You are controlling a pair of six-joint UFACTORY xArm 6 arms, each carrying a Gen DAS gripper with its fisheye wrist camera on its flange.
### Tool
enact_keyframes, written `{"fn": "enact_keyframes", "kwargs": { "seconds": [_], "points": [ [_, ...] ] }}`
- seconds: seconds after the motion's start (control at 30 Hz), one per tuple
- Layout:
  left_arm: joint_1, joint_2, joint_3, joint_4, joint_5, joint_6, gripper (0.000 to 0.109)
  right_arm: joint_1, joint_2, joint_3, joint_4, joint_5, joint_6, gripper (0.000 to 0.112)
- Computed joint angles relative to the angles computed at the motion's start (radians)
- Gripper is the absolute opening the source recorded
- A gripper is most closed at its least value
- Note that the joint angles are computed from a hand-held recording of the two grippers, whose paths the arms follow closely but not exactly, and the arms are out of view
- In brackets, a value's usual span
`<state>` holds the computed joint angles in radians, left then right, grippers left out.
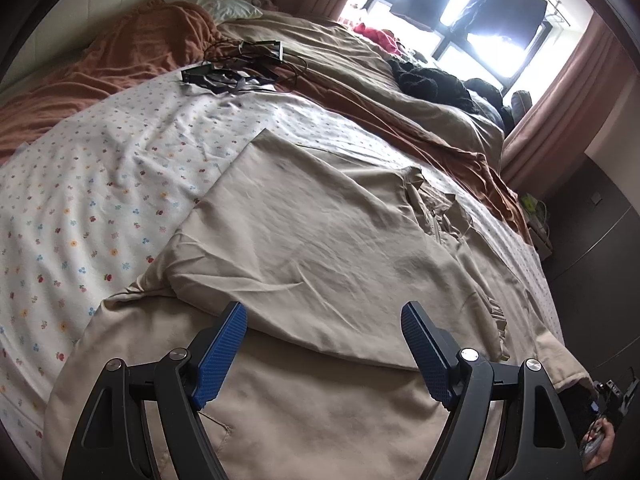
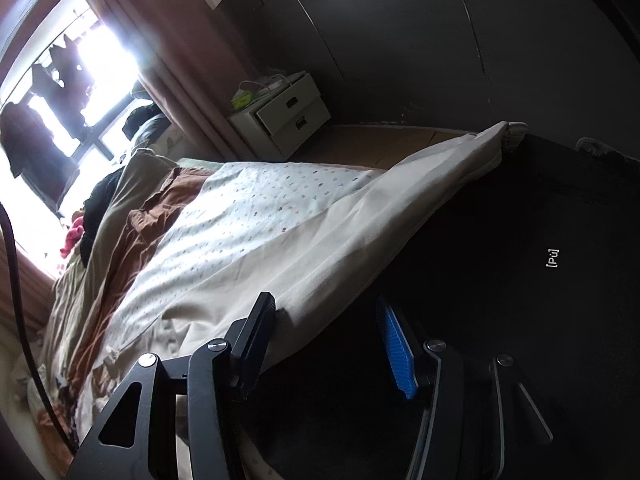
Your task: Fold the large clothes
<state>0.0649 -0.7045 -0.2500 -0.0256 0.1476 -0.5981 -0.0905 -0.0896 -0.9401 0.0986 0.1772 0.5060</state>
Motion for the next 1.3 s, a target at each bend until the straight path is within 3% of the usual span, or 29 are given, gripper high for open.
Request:
{"fn": "enact_keyframes", "kwargs": {
  "seconds": [0.07,0.1,0.13,0.17,0.2,0.3,0.57,0.8,0.93,1.2,1.3],
  "points": [
    [0.001,0.003,-0.001,0.031,0.0,-0.024,0.081,-0.003,0.014,-0.007,0.058,-0.01,-0.038,0.054],
    [0.002,0.004,-0.001,0.045,0.002,-0.036,0.081,-0.005,0.014,-0.004,0.079,-0.021,-0.053,0.049],
    [0.004,0.004,-0.001,0.055,0.003,-0.043,0.081,-0.003,0.02,-0.009,0.135,-0.029,-0.104,0.032],
    [0.006,0.004,0.0,0.062,0.002,-0.051,0.081,0.004,0.02,-0.014,0.174,-0.029,-0.143,0.022],
    [0.007,0.004,0.001,0.054,0.001,-0.047,0.081,0.008,0.013,-0.015,0.171,-0.03,-0.151,0.015],
    [0.009,-0.006,0.01,-0.006,-0.003,-0.009,0.081,0.017,-0.017,-0.019,0.022,-0.052,-0.064,0.009],
    [0.015,-0.047,0.018,-0.189,-0.001,0.138,0.08,0.121,-0.097,-0.064,-0.135,-0.032,0.013,0.007],
    [0.043,-0.106,0.024,-0.367,0.014,0.299,0.081,0.277,-0.122,-0.111,-0.29,0.014,0.12,0.007],
    [0.054,-0.133,0.019,-0.548,0.031,0.438,0.08,0.365,-0.086,-0.14,-0.295,0.017,0.126,0.007],
    [0.113,-0.19,0.014,-0.76,0.084,0.61,0.081,0.506,0.023,-0.147,-0.315,0.053,0.147,0.007],
    [0.138,-0.206,0.013,-0.83,0.107,0.661,0.08,0.54,0.057,-0.134,-0.228,0.085,0.099,0.008]
  ]
}}
